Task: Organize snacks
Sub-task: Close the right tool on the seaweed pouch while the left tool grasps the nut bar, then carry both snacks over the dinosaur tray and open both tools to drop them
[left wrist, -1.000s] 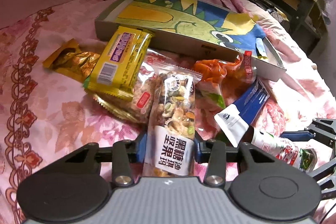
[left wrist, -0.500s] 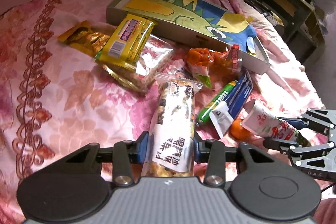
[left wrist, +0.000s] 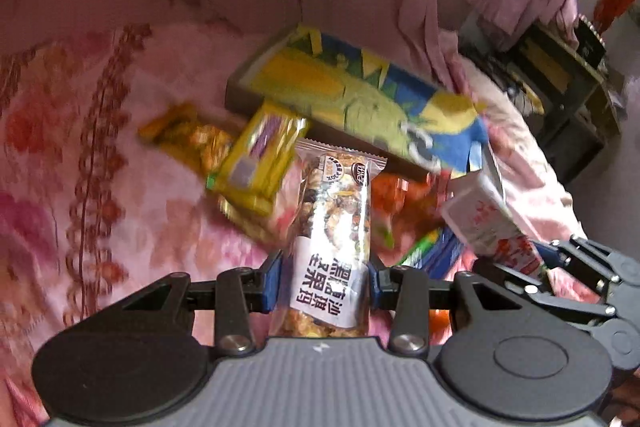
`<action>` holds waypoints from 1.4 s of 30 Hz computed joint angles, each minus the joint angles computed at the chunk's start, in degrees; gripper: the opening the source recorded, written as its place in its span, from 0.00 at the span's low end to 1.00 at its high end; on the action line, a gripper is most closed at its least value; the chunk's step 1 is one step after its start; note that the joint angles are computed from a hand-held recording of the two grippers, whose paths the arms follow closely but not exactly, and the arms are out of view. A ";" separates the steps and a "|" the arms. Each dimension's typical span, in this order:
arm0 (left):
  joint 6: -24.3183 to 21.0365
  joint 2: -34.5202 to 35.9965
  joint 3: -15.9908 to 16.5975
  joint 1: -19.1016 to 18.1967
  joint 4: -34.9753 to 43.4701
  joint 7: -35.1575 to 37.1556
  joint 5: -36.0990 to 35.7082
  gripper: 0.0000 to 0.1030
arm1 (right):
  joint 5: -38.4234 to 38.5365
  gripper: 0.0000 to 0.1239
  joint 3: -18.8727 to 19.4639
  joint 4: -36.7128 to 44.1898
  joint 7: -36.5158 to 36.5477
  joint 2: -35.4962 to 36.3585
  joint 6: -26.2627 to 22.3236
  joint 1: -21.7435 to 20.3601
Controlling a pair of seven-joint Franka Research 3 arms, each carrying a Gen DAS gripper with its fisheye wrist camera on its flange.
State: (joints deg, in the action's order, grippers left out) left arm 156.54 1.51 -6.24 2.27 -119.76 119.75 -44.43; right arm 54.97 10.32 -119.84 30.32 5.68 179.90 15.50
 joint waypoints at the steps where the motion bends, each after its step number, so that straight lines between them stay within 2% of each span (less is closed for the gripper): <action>1: 0.78 0.69 -0.10 -0.14 1.01 -0.67 0.60 0.42 | 3.36 0.38 1.13 1.78 -1.75 1.32 1.15 -0.51; 4: 2.51 3.49 -0.92 -0.06 4.75 -3.03 1.72 0.42 | 10.32 0.38 5.72 7.59 -5.22 5.66 6.93 -2.95; 5: 2.90 4.75 -1.25 0.02 6.42 -4.36 2.67 0.42 | 10.15 0.38 7.63 9.41 -5.43 7.28 9.93 -4.06; 6: 3.26 5.86 -1.68 0.21 7.85 -5.47 3.62 0.42 | 9.16 0.38 7.74 10.85 -4.93 8.54 11.96 -3.89; 10: 3.72 11.32 -3.56 1.20 15.07 -10.32 8.55 0.42 | 10.05 0.38 -2.81 18.30 -4.91 13.71 16.99 5.93; 12: 3.39 14.36 -4.32 1.43 19.04 -12.95 11.47 0.42 | 12.30 0.38 -8.23 21.83 -4.42 16.24 16.73 9.91; 14: 3.29 17.42 -4.99 1.45 22.87 -15.41 14.42 0.42 | 16.87 0.38 -17.83 25.60 -3.97 19.24 14.96 16.86; 15: 3.15 19.12 -5.29 1.37 25.00 -16.63 15.90 0.43 | 17.76 0.38 -21.44 26.80 -2.70 20.63 14.12 19.18; 17: 2.54 22.48 -5.88 1.10 29.29 -18.71 19.06 0.43 | 18.53 0.38 -26.27 28.82 0.54 23.50 13.85 21.88; 18: 2.44 23.82 -6.18 0.98 30.91 -19.56 20.58 0.43 | 18.36 0.38 -26.34 29.59 1.60 24.52 14.36 21.41; 20: 2.08 26.90 -6.81 0.64 34.68 -21.07 23.69 0.43 | 14.09 0.38 -21.47 29.55 5.02 25.45 17.54 17.08; 22: 1.24 30.13 -7.32 0.19 38.65 -23.18 26.54 0.43 | 8.79 0.38 -18.16 29.26 8.89 26.79 20.37 13.92; 24: 0.10 33.09 -7.60 -0.36 42.43 -25.79 29.14 0.43 | 5.56 0.38 -17.66 29.68 11.31 28.12 21.23 12.89; 27: -1.38 36.75 -7.61 -1.33 47.12 -28.81 33.36 0.43 | 3.77 0.38 -19.45 30.54 12.63 29.60 21.19 13.74; 31: -2.99 39.02 -8.01 -1.48 49.65 -31.09 36.50 0.43 | 1.60 0.38 -22.02 31.68 13.72 31.29 19.70 15.22; 36: -4.01 40.10 -7.07 -2.17 50.39 -33.47 40.11 0.43 | 1.19 0.38 -30.11 33.02 15.11 33.71 14.68 20.89; 39: -4.32 40.35 -6.98 -2.23 50.34 -33.70 41.59 0.43 | -0.38 0.38 -32.79 33.00 17.63 34.28 10.73 22.33; 42: -4.61 40.79 -7.25 -2.13 50.87 -33.59 42.27 0.43 | -2.33 0.38 -38.26 32.79 21.67 35.72 6.88 25.90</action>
